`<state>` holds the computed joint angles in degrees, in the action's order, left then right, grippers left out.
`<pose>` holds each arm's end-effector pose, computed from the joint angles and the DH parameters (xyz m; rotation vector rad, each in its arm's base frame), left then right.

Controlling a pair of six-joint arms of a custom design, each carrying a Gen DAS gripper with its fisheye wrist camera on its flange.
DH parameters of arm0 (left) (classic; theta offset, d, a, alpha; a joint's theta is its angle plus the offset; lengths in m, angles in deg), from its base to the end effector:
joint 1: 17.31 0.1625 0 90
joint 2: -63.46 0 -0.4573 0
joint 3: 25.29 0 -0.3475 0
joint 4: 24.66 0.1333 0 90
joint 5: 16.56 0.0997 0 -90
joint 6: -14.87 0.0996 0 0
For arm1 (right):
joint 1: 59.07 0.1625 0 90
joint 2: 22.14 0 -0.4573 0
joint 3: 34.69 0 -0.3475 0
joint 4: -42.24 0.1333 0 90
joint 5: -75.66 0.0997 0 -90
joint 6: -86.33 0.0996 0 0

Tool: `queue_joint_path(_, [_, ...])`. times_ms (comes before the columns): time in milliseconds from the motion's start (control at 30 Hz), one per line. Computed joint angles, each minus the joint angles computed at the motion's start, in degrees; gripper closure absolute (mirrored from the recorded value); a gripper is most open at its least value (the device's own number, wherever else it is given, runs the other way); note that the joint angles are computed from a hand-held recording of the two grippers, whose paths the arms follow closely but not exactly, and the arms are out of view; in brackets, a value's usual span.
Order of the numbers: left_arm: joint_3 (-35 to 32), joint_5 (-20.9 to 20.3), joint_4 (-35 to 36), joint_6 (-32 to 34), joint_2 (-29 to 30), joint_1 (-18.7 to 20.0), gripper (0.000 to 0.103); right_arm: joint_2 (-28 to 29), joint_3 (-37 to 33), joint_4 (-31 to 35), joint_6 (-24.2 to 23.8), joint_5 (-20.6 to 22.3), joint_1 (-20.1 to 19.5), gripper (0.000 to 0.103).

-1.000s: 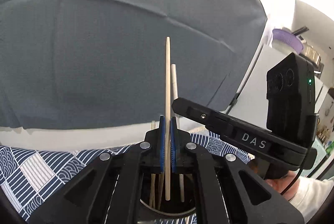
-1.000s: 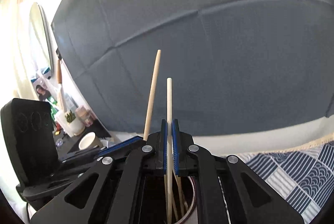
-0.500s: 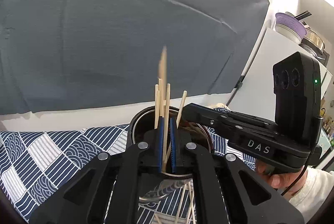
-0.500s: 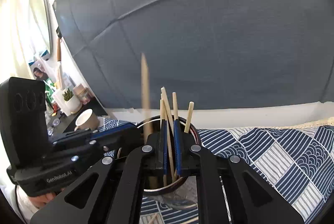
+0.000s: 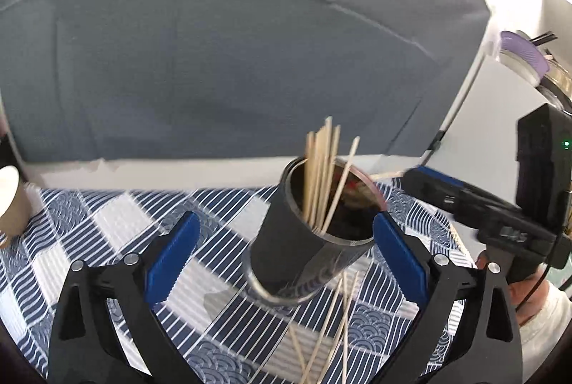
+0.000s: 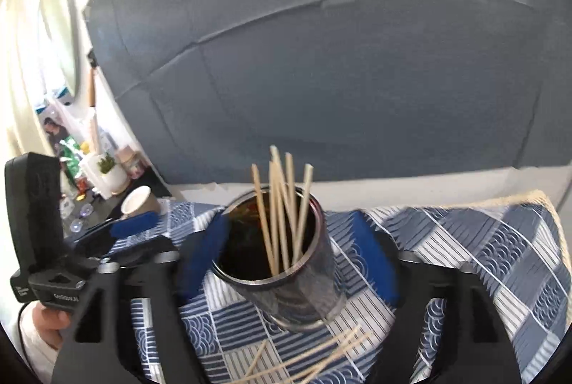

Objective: Organize utensils
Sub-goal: 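Move the left tool back to the sticks while the right tool returns to them too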

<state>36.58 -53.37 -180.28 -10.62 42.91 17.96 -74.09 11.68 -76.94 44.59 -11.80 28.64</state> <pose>-0.5339 -0.6385 0.0802 0.3593 2.4135 -1.1820 0.1070 -0.7712 0.5315 0.9747 -2.6602 0.8456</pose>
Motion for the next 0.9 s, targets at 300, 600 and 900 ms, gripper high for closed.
queue_joint_path(300, [10.35,-1.41,12.64,-16.39,-5.45,0.53,0.006,-1.98,3.54,1.32,5.19,-10.27,-0.89,0.015])
queue_joint_path(600, [16.15,-7.13,19.8,-25.24,-7.01,1.09,0.006,-5.53,13.2,-2.72,4.75,-15.91,-2.93,0.015])
queue_joint_path(900, [19.3,-11.62,19.94,-28.2,-6.46,0.78,0.006,-7.73,20.91,-4.11,2.25,-21.07,-4.25,0.015])
